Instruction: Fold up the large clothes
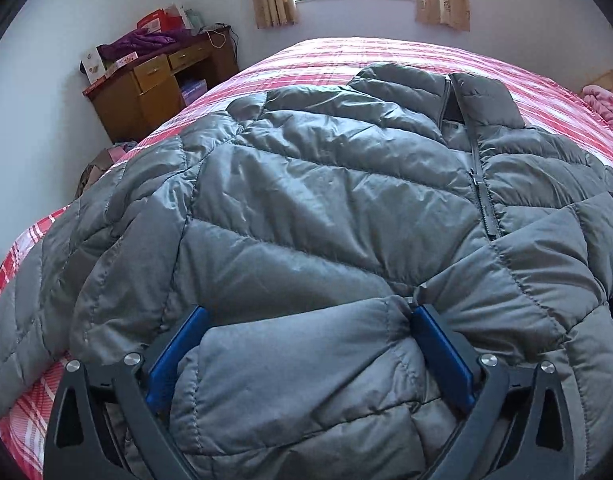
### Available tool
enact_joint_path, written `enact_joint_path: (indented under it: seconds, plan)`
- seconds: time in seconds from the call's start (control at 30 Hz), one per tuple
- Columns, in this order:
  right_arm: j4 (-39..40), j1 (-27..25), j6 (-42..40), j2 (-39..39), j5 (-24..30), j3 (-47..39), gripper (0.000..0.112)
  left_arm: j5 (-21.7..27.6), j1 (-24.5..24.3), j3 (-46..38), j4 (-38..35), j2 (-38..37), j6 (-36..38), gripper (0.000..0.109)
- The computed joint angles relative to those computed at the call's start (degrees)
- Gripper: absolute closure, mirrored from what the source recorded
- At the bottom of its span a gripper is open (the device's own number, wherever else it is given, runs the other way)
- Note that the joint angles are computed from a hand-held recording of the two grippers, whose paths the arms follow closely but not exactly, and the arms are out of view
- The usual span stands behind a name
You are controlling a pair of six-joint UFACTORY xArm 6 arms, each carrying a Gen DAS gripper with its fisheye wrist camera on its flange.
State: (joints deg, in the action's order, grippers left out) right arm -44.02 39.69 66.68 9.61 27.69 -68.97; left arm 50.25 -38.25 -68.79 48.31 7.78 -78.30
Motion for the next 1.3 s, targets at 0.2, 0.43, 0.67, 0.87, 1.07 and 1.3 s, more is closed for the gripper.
enact_joint_path:
  seconds: [0.2, 0.43, 0.67, 0.87, 1.07, 1.3]
  plan:
    - [0.3, 0.4, -1.0, 0.8, 1.9, -1.3, 0.048, -0.4, 0.1, 0.2, -0.2, -0.2, 0.0, 0.007]
    - [0.3, 0.9, -1.5, 1.6, 3.8, -2.7, 0.048, -2.2, 0.9, 1.2, -0.9, -0.8, 0.0, 0.007]
    - [0.1, 1.0, -1.5, 1.9, 4.4, -3.0, 0.047, -3.3, 1.3, 1.7, -1.7, -1.1, 0.3, 0.007]
    - [2.2, 1.7, -4.8, 1.5, 6.7, -4.0, 0.039, -2.4, 1.7, 4.4, -7.1, -7.2, 7.5, 0.007]
    - [-5.7, 5.9, 5.1, -10.2, 9.0, 5.3, 0.018, 1.2, 1.1, 21.3, 1.1, -31.1, 7.7, 0.007]
    - [-11.4, 14.3, 11.6, -18.1, 12.5, 15.0, 0.018, 18.5, 8.1, 38.4, 1.3, -57.9, 11.1, 0.007]
